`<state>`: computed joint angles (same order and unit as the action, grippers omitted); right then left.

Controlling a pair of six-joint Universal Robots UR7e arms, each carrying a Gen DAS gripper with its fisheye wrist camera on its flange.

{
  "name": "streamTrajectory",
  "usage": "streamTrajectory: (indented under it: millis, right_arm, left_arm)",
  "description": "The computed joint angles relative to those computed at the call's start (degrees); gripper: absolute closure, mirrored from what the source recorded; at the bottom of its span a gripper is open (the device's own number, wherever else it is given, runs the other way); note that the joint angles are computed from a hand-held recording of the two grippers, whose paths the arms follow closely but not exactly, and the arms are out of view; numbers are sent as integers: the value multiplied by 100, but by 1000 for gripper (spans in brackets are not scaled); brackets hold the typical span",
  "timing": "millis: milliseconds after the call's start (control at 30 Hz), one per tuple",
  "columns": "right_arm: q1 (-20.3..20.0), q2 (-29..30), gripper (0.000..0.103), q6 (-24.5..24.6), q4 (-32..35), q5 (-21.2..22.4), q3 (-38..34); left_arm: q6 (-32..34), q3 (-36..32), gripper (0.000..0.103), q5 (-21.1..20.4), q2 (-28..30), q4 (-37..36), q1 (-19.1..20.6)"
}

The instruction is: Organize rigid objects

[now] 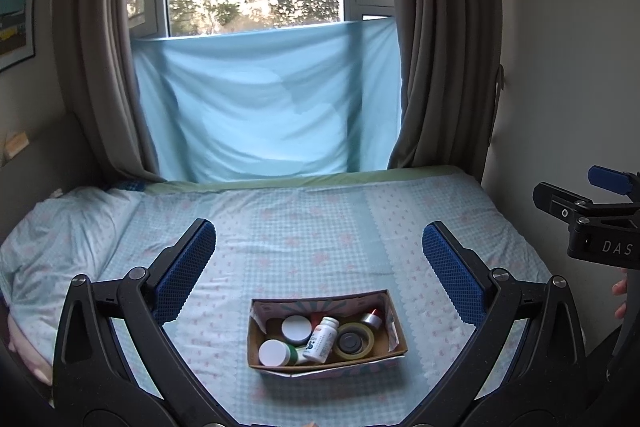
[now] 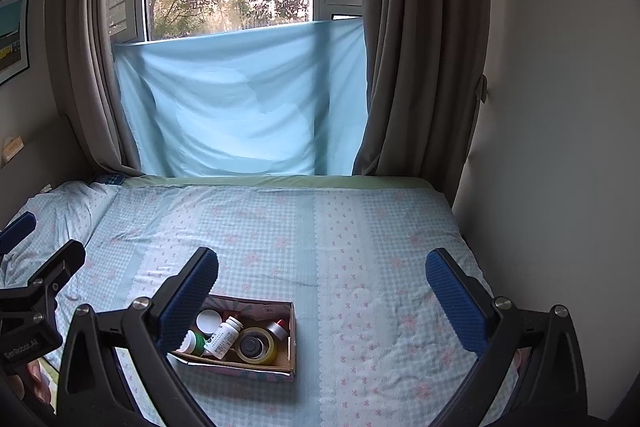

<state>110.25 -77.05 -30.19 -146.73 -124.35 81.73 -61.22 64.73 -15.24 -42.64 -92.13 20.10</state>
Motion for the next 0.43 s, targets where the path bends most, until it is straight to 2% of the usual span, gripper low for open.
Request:
streamTrajectory:
  millis: [100, 167, 233, 367, 433]
  right_arm:
    - [-3, 9, 0, -7, -7, 3, -8]
    - [-3, 12, 0, -5, -10, -3, -6]
    - [-15, 28, 0, 5, 7, -4, -27]
    - [-53, 74, 0, 72, 134, -47, -89]
    - [-80, 108, 0, 120, 231, -87, -115]
  left_arm:
    - [-317, -71, 0, 151, 31, 343, -5]
    - [-361, -47, 0, 255, 31, 325, -3]
    - [-653, -161, 0, 350, 75, 692, 4]
    - [-429, -169, 0, 393, 131, 543, 33]
    - [-215, -179, 0, 270, 166, 344, 72]
